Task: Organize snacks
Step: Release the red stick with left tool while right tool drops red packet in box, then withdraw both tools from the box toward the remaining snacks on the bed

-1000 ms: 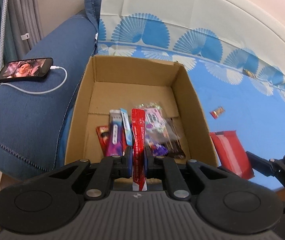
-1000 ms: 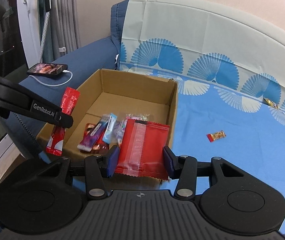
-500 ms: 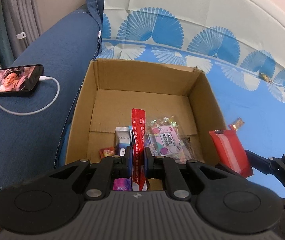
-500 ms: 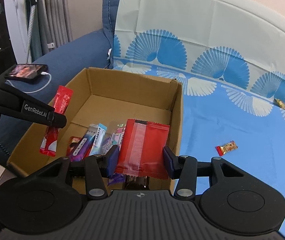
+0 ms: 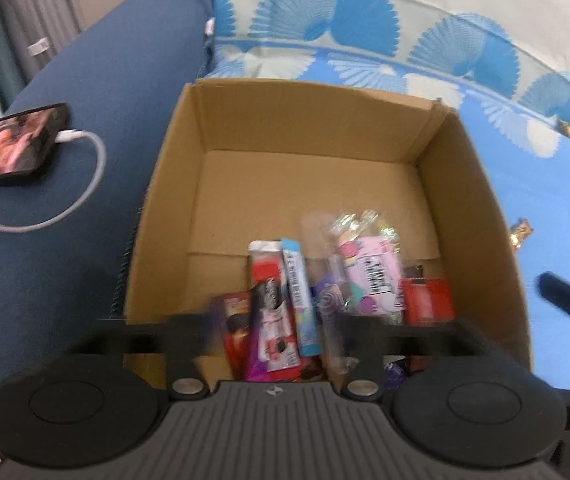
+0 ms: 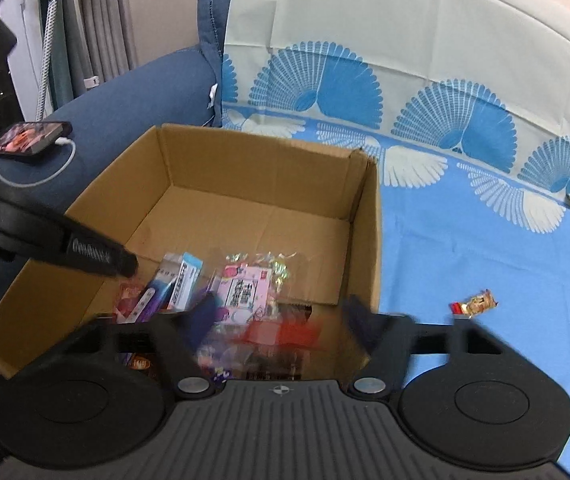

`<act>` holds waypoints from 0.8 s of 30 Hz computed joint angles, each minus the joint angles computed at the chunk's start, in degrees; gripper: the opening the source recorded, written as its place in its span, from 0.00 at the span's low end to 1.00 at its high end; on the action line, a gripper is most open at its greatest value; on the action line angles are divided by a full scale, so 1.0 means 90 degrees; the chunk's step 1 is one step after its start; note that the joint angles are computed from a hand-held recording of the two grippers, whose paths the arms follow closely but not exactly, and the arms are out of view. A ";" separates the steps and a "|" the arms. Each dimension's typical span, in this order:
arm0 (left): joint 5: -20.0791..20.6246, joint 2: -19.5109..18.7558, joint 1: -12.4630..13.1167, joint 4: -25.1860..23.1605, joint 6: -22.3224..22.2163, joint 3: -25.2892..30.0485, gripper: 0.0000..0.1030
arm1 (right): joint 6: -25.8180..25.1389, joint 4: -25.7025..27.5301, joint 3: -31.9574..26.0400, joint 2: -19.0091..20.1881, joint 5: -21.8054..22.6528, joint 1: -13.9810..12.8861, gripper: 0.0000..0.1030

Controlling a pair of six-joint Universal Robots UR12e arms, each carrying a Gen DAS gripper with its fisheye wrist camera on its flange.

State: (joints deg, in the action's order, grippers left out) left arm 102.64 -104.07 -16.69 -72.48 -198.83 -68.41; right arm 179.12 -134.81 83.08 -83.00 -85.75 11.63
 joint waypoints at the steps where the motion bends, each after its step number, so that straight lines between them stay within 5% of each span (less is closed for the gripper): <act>1: 0.0184 0.0077 -0.0034 0.0185 -0.0064 -0.0100 0.99 | -0.0014 -0.0028 0.0012 -0.0032 -0.0014 -0.0006 0.84; 4: 0.0453 0.0296 -0.0113 0.0457 -0.0006 -0.0343 1.00 | -0.0055 0.0057 0.0110 -0.0213 -0.0171 0.0004 0.91; 14: 0.0019 0.1205 -0.0375 0.0133 -0.0658 -0.1065 1.00 | 0.0495 0.0305 0.0685 -0.1103 -0.0377 0.0135 0.98; 24: 0.0728 0.1748 -0.0861 0.0690 -0.0524 -0.1520 1.00 | 0.0344 -0.0262 0.1250 -0.1807 -0.0766 0.0330 1.00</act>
State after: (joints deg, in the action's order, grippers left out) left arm 109.18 -88.34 -24.43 -66.27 -203.54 -82.08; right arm 182.22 -137.16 94.33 -99.26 -92.65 14.60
